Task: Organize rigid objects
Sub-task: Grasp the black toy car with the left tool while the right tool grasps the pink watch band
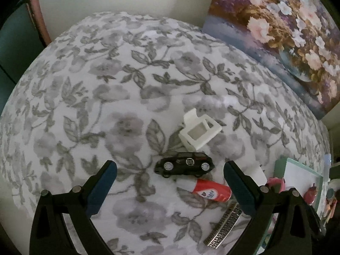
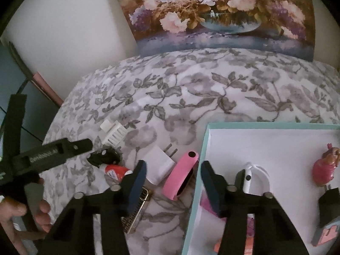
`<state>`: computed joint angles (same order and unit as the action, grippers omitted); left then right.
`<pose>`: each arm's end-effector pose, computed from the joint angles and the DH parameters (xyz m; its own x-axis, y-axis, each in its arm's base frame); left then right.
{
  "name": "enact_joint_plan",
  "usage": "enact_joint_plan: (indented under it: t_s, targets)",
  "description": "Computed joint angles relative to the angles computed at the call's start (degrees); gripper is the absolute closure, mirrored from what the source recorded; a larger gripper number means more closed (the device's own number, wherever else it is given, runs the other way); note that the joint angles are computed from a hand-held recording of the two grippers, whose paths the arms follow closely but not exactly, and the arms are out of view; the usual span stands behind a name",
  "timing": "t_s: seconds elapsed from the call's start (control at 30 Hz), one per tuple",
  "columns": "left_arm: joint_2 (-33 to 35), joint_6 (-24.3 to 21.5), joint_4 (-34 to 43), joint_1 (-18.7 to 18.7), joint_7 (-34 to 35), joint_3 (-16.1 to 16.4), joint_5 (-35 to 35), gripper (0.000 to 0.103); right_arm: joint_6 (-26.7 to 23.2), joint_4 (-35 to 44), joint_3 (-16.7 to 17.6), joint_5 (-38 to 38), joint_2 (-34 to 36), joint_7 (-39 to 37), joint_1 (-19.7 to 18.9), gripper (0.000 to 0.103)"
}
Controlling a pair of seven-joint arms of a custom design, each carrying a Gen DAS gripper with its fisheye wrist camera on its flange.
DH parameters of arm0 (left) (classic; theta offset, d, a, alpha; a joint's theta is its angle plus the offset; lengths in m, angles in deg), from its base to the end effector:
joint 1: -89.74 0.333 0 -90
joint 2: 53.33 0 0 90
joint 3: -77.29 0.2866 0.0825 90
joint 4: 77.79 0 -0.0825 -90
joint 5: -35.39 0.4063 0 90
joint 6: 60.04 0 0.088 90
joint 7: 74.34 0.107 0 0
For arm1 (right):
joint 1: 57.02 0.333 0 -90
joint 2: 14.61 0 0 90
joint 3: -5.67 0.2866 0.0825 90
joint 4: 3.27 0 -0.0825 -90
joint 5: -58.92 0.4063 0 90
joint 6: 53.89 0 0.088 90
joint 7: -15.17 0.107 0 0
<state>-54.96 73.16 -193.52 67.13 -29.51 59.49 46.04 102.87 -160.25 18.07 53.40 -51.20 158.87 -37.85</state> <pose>0.4563 -0.3855 0.4584 -0.0405 -0.9944 0.0979 -0.9378 0.0040 -0.3470 0.3609 0.2213 0.4377 -0.1985 -0.9226 -0.3308 -0.7904 0.3503 -0.5026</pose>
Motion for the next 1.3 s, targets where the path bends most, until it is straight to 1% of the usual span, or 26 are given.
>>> enact_joint_plan:
  t_s: [0.1, 0.2, 0.27, 0.53, 0.6, 0.63, 0.67, 0.73, 0.8, 1.07, 1.3]
  targets:
    - [1.16, 0.53, 0.37, -0.20, 0.31, -0.07, -0.64, 0.003, 0.91, -0.23, -1.08, 1.02, 0.48, -0.98, 1.03, 0.059]
    - [1.92, 1.35, 0.44, -0.37, 1.20, -0.02, -2.06, 0.003, 0.95, -0.08, -1.49, 1.92, 1.11, -1.66, 1.48, 0.061]
    - [2.62, 1.11, 0.89, -0.59, 1.08, -0.06, -1.54, 0.003, 1.19, -0.08, -1.75, 2.56, 1.54, -2.01, 1.76, 0.063]
    - [5.01, 0.92, 2.13, -1.12, 0.44, 0.23, -0.74, 0.004, 2.13, 0.60, -2.19, 3.85, 3.97, -3.38, 1.99, 0.066]
    - [5.41, 1.24, 2.17, -1.15, 0.37, 0.35, -0.78, 0.011, 2.39, 0.75, -2.42, 4.18, 4.65, -3.75, 2.01, 0.067]
    - [5.59, 1.33, 2.22, -1.13, 0.58, 0.39, -1.09, 0.019, 2.60, 0.75, -2.51, 4.34, 4.90, -3.85, 1.99, 0.067]
    - [5.85, 1.48, 2.31, -1.08, 0.95, 0.44, -1.55, 0.022, 2.93, 0.73, -2.69, 4.59, 5.18, -4.02, 2.02, 0.068]
    - [6.26, 1.40, 2.52, -1.15, 0.81, 0.53, -1.33, 0.022, 3.80, 0.64, -2.88, 4.96, 5.58, -4.26, 1.98, 0.070]
    - [6.55, 1.60, 2.63, -1.20, 0.97, 0.56, -1.39, 0.025, 4.23, 0.79, -2.77, 4.94, 5.91, -4.43, 1.68, 0.070]
    - [6.94, 1.82, 2.99, -1.56, 0.04, 0.64, -0.60, 0.026, 4.88, 0.99, -2.75, 5.19, 6.41, -4.57, 1.38, 0.076]
    - [3.45, 2.03, 1.60, -1.15, -0.76, 0.67, 0.11, 0.026, 5.58, 0.59, -3.40, 6.57, 5.27, -5.06, 1.87, 0.087]
